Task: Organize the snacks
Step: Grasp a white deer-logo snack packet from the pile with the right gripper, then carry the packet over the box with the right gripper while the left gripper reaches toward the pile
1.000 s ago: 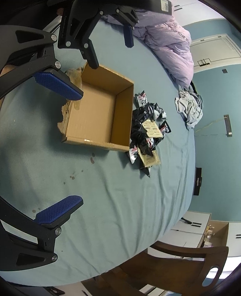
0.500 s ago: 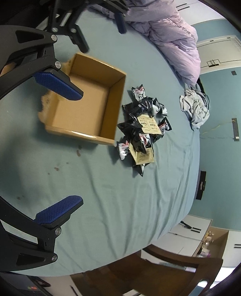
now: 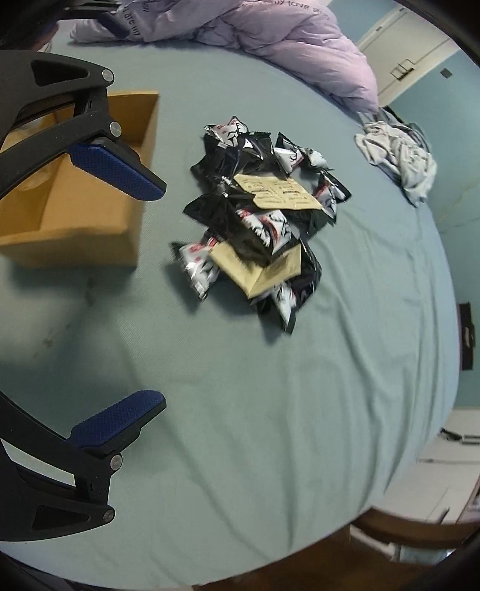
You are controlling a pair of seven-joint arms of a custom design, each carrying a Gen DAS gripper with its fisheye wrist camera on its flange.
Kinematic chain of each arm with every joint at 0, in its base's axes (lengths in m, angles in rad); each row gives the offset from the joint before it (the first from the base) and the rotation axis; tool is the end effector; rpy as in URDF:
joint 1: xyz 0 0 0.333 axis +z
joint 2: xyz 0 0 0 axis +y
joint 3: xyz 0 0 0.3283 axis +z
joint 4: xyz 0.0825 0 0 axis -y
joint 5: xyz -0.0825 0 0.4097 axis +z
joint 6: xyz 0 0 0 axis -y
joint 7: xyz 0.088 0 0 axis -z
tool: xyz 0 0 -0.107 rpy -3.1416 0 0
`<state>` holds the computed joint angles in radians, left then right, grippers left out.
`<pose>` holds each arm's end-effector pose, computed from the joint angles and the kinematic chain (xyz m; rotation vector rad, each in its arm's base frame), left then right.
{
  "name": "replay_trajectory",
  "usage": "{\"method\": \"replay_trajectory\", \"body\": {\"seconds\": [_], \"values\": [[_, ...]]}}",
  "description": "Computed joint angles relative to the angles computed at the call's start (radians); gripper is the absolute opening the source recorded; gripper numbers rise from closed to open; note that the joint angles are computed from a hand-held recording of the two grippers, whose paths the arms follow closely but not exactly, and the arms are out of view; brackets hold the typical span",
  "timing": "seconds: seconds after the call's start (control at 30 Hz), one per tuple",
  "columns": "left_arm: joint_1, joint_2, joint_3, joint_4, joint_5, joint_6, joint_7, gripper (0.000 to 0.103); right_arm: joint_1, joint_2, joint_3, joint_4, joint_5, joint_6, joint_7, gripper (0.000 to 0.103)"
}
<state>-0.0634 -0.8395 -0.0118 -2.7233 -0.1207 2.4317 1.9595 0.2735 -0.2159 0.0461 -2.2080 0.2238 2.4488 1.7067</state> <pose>0.3558 -0.0274 0.5205 -1.4998 2.2453 -0.5495 0.5161 0.1723 0.5217 -1.9253 1.8394 -0.1314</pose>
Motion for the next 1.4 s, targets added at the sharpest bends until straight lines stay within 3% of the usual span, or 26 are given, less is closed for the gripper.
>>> {"method": "replay_trajectory", "body": {"seconds": [0.27,0.4,0.47,0.5,0.57,0.7,0.87,1.1,1.3,1.4], "values": [[0.001,0.015,0.015,0.005,-0.016,-0.007,0.010,0.103,0.013,0.238,0.038,0.227,-0.190,-0.115,0.032,0.103],[-0.001,0.040,0.024,0.018,-0.034,-0.016,0.012,0.103,0.028,0.294,0.037,0.275,-0.237,-0.148,0.049,0.103],[-0.004,0.057,0.031,0.029,-0.047,-0.026,0.016,0.103,0.031,0.309,0.037,0.282,-0.224,-0.143,0.059,0.084],[-0.004,0.067,0.033,0.034,-0.053,-0.029,0.019,0.103,0.034,0.322,0.037,0.296,-0.221,-0.159,0.075,0.050],[-0.002,0.072,0.029,0.036,-0.058,-0.031,0.022,0.103,0.030,0.326,0.033,0.292,-0.186,-0.160,0.098,0.045],[-0.002,0.069,0.037,0.036,-0.075,-0.038,0.034,0.103,0.010,0.268,0.028,0.213,-0.085,-0.087,0.071,0.044],[0.016,0.095,0.044,0.062,-0.102,-0.060,0.018,0.103,-0.002,0.100,0.012,0.028,0.119,0.058,0.015,0.044],[0.031,0.279,0.070,0.220,-0.190,-0.152,-0.028,0.103,0.086,-0.184,-0.021,-0.251,0.270,0.266,-0.032,0.043],[0.085,0.482,0.028,0.359,-0.202,-0.132,-0.119,0.103,0.139,-0.325,-0.017,-0.422,0.272,0.384,0.021,0.044],[0.117,0.583,-0.024,0.415,-0.112,-0.088,-0.218,0.103,0.141,-0.354,-0.005,-0.454,0.219,0.400,0.067,0.044]]}}
